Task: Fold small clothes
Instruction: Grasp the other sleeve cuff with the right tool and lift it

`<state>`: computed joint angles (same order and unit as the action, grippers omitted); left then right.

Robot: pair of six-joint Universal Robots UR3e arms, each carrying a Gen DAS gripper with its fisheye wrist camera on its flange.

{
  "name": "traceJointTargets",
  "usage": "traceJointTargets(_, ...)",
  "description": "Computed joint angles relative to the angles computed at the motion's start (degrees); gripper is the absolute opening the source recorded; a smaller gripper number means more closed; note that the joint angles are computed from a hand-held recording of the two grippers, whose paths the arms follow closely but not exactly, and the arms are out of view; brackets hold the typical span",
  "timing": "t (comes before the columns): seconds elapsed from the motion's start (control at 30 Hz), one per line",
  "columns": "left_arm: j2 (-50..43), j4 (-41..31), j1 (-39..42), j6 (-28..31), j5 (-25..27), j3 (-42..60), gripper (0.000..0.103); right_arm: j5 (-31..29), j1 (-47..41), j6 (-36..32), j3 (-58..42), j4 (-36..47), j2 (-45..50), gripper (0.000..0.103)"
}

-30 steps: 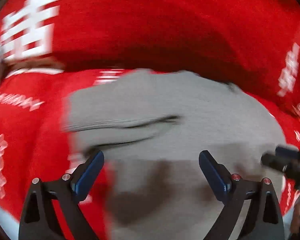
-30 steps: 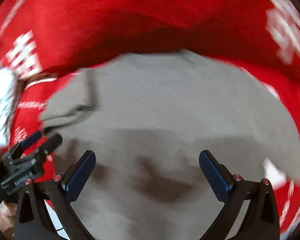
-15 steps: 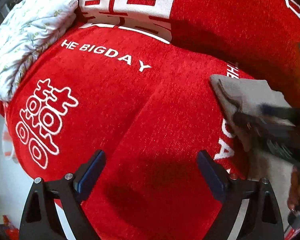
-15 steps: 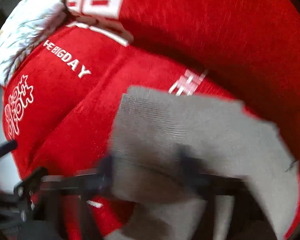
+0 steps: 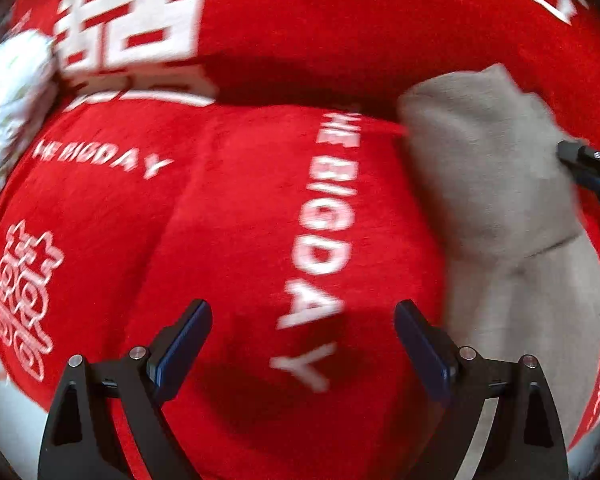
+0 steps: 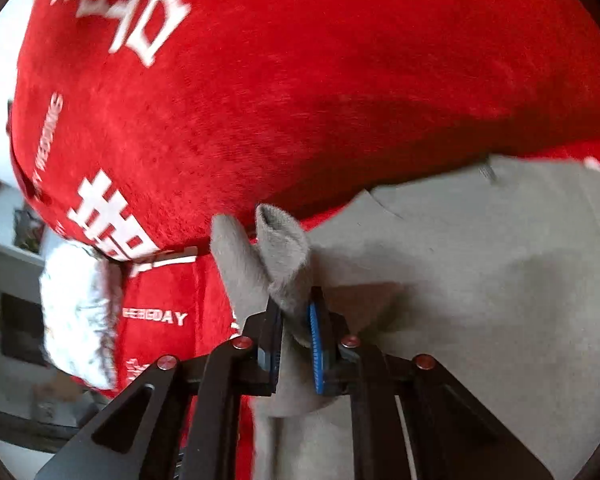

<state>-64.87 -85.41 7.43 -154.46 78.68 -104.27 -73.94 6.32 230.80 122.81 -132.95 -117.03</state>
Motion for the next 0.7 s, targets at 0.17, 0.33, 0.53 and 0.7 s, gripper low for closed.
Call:
traceJointTargets(0.17, 1.5, 2.5, -7.8, -5.3, 1.3, 2.2, 0.093, 7.3, -5.3, -5.8, 1.3, 0.7, -1.0, 0.014)
traceJointTargets(0.33, -1.4, 6.9, -17.1, -7.5, 11.0, 0.9, 0.093, 6.7, -3.4, -9.8, -2.4, 3.7, 5.8, 0.042)
traceJointTargets(0.53, -4.8, 9.5, -14.1, -9.9, 11.8, -2.4, 0.093, 1.7, 2.0, -13.8, -1.9, 3.0, 5.4, 0.079)
traceJointTargets(0.7, -10.2, 16.4, -17.9, -12.9, 14.0, -2.6, 0.093, 2.8, 1.9, -17.3, -5.6, -0.6, 16.5, 0.041)
